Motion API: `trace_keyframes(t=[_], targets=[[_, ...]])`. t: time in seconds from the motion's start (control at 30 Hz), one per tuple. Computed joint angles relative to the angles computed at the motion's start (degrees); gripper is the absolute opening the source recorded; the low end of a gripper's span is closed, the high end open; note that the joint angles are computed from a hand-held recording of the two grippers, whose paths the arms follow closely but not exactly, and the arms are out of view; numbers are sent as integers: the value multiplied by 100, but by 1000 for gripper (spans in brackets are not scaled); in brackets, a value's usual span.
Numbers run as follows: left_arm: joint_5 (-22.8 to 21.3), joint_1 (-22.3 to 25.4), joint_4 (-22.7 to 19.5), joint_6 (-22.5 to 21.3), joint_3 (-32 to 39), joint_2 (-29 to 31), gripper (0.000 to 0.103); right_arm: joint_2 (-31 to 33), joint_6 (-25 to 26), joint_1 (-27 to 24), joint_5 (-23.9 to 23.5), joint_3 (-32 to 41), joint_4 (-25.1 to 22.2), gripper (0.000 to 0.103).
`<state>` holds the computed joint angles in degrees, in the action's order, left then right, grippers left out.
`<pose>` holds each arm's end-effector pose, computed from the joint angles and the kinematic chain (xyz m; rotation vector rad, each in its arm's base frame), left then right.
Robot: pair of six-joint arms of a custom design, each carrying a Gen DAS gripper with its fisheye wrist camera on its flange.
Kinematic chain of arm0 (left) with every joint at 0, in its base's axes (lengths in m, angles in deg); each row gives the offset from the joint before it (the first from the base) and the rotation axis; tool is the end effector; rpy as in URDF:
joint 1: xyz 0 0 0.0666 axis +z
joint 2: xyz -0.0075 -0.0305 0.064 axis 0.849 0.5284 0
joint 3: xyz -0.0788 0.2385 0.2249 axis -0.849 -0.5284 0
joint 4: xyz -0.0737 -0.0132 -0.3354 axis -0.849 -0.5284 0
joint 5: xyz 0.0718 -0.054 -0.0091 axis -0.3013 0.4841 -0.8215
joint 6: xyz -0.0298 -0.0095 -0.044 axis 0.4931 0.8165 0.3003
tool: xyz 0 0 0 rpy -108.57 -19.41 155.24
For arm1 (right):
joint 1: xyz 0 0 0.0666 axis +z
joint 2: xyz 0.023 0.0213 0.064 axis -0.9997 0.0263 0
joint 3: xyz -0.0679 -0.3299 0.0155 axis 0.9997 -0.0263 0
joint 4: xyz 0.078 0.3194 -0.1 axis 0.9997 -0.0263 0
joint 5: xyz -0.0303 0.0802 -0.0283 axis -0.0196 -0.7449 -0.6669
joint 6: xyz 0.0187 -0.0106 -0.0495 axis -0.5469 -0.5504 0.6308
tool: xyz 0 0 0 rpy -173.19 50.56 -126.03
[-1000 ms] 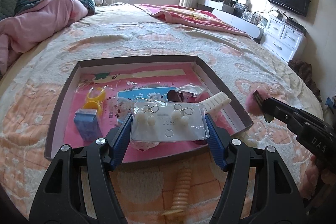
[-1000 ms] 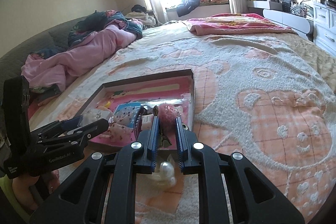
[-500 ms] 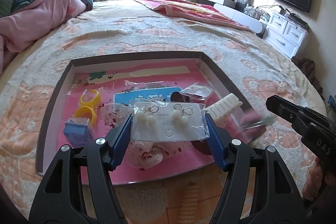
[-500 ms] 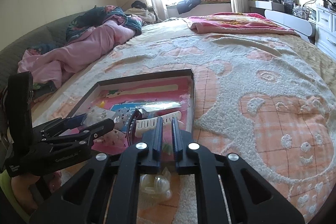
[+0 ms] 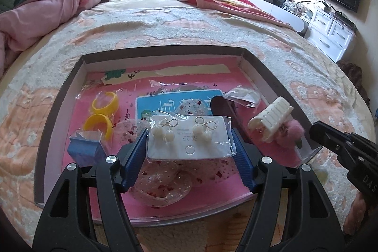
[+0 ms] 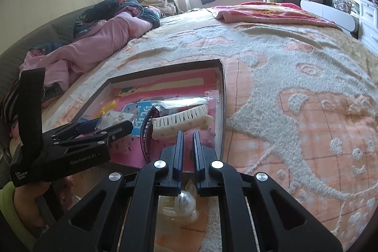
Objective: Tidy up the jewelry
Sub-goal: 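Lower the earring card into the box and release while the right tool drops the pink clip in, then grasp the yellow spiral hair tie with the left tool while the right grasps the clear pearl clip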
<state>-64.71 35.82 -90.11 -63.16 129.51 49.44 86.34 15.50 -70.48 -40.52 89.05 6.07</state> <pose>0.4058 -0.1625 0.2999 0.0594 2.3546 -0.2010 0.4038 0.1363 0.3082 -0.2447 2.2711 0.4202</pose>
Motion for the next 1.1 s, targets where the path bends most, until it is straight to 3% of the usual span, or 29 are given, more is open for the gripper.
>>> trace_keyframes(t=[0.1,0.2,0.4,0.53,0.77,1.1], targets=[[17,24,-1,0,-14,-9,63,-8,-5,6,31,-26,-3,11],[-26,24,-6,-31,-16,-6,68,-39,-47,2,45,-67,18,24],[-117,-20,-58,-17,-45,-46,76,-133,-36,-16,60,-141,38,41],[-210,-54,-83,13,-66,-108,79,-220,-30,-23,76,-192,59,46],[-298,-67,-66,106,-177,-338,91,-421,-123,-78,54,-322,149,69],[-356,-129,119,226,-537,-855,91,-819,-54,-41,132,-528,152,78]])
